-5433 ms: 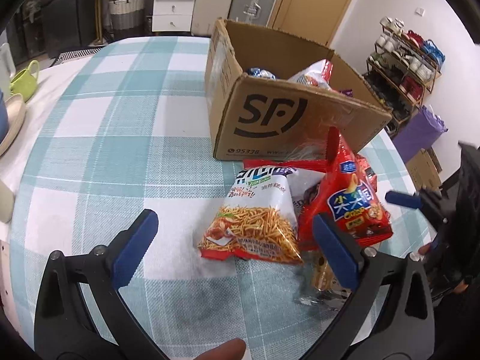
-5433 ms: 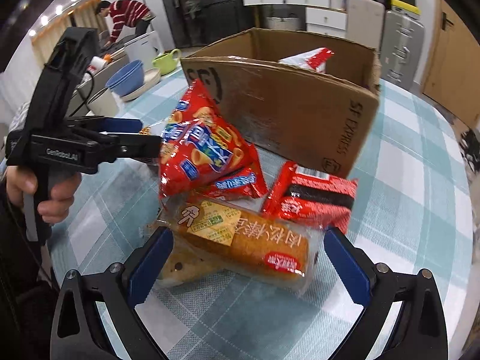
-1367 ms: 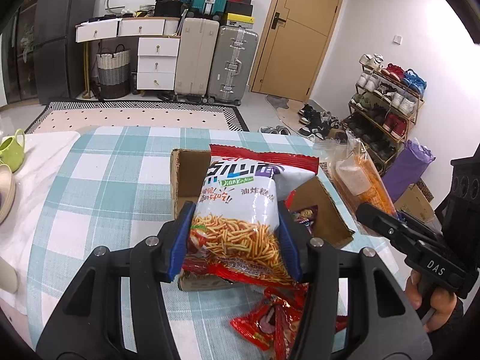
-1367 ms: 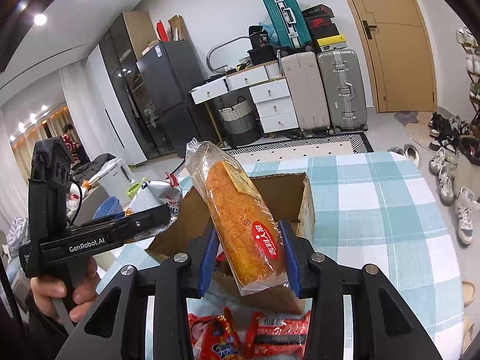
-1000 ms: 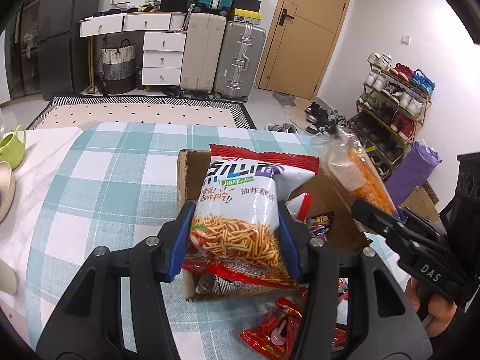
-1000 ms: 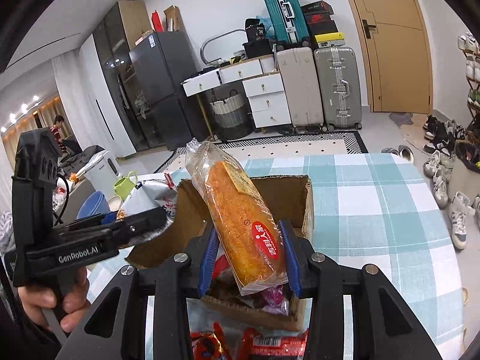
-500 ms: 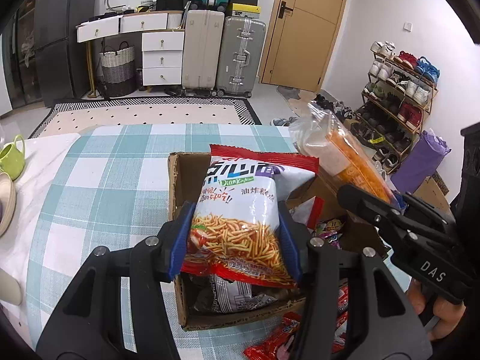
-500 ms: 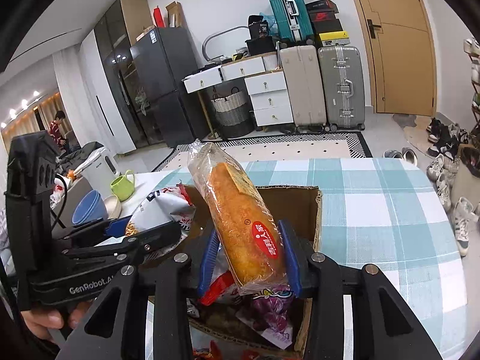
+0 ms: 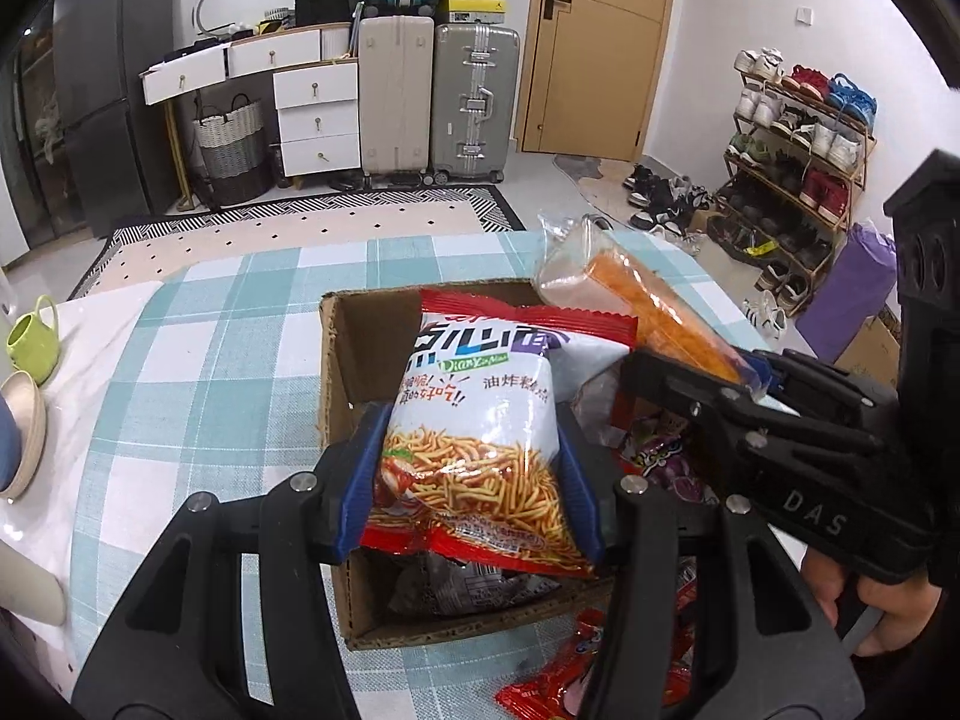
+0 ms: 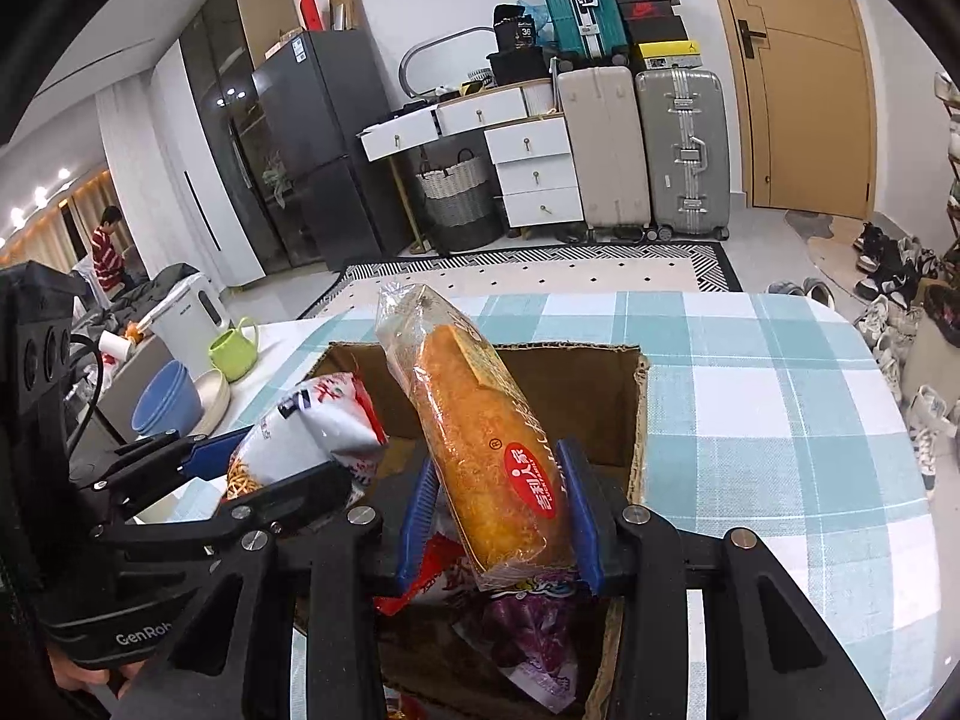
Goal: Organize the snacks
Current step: 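Lower both held snacks into the box opening, then open both tools to release the snacks into the box, then move both tools back to the red snack bags on the table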
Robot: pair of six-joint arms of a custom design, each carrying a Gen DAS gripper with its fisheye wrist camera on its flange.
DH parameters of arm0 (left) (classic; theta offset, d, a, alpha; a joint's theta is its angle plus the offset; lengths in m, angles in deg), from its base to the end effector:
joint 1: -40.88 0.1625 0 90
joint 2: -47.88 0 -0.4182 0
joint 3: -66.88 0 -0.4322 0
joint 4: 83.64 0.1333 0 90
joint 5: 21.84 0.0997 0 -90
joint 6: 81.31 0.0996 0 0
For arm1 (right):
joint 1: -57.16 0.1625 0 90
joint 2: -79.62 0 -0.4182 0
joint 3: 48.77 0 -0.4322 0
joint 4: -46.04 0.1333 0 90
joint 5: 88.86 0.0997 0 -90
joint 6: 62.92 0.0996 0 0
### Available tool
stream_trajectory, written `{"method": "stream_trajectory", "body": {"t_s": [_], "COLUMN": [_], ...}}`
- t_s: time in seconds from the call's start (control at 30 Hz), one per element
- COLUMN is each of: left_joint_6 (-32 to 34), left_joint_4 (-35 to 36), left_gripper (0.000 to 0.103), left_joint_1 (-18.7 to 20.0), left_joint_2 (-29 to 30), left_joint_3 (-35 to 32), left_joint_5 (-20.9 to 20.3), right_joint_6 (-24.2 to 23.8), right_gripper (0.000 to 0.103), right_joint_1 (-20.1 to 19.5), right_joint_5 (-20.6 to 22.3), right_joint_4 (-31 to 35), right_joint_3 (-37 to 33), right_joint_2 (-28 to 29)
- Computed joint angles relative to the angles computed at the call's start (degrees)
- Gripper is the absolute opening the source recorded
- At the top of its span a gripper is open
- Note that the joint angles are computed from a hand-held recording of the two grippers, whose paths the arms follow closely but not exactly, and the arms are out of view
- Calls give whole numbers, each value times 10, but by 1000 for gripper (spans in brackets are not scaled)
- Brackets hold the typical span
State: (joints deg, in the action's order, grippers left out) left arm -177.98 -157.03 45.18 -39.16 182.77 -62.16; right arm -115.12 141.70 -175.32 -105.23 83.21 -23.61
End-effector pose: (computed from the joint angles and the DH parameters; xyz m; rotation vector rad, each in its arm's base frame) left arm -0.4073 -0.2405 0.2553 0.2120 2.2063 -1.0259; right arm 0.0988 -0.4321 0.3315 1.1426 -2.5802 0.7630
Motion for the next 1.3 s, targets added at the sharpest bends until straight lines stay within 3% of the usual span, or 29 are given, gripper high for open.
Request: {"method": "stream_trajectory", "body": {"t_s": [0.1, 0.17, 0.27, 0.33, 0.37, 0.4, 0.57, 0.67, 0.77, 0.87, 1.07, 1.3], "left_joint_6": [11, 27, 21, 12, 10, 2, -33, -63, -97, -122, -152, -165], "left_joint_4": [-12, -33, -41, -30, -30, -24, 1, 35, 66, 89, 108, 103], "left_gripper": [51, 51, 51, 52, 55, 66, 84, 87, 102, 102, 102, 102], "left_joint_1": [3, 8, 14, 8, 5, 1, -30, -53, -81, -105, -147, -172], "left_joint_2": [1, -3, -13, -20, -23, -27, -41, -39, -35, -32, -17, -2], "left_joint_3": [3, 9, 14, 15, 15, 16, 13, 4, -5, -10, -17, -15], "left_joint_5": [-6, -12, -30, -28, -29, -29, -32, -47, -66, -82, -114, -139], "right_joint_6": [-9, -23, -45, -59, -68, -74, -71, -79, -95, -106, -151, -175], "right_gripper": [41, 48, 60, 74, 76, 82, 102, 102, 102, 102, 102, 102], "right_joint_1": [0, -2, -12, -21, -27, -32, -57, -73, -89, -100, -141, -179], "right_joint_5": [0, 1, 20, 32, 42, 49, 70, 74, 74, 68, 79, 83], "right_joint_4": [11, 1, 31, 37, 44, 53, 90, 135, 159, 168, 256, 309], "right_joint_3": [1, 8, 12, 20, 24, 26, 28, 24, 29, 36, 38, 44], "right_joint_2": [-3, -11, -35, -52, -65, -76, -119, -145, -172, -197, -257, -297]}}
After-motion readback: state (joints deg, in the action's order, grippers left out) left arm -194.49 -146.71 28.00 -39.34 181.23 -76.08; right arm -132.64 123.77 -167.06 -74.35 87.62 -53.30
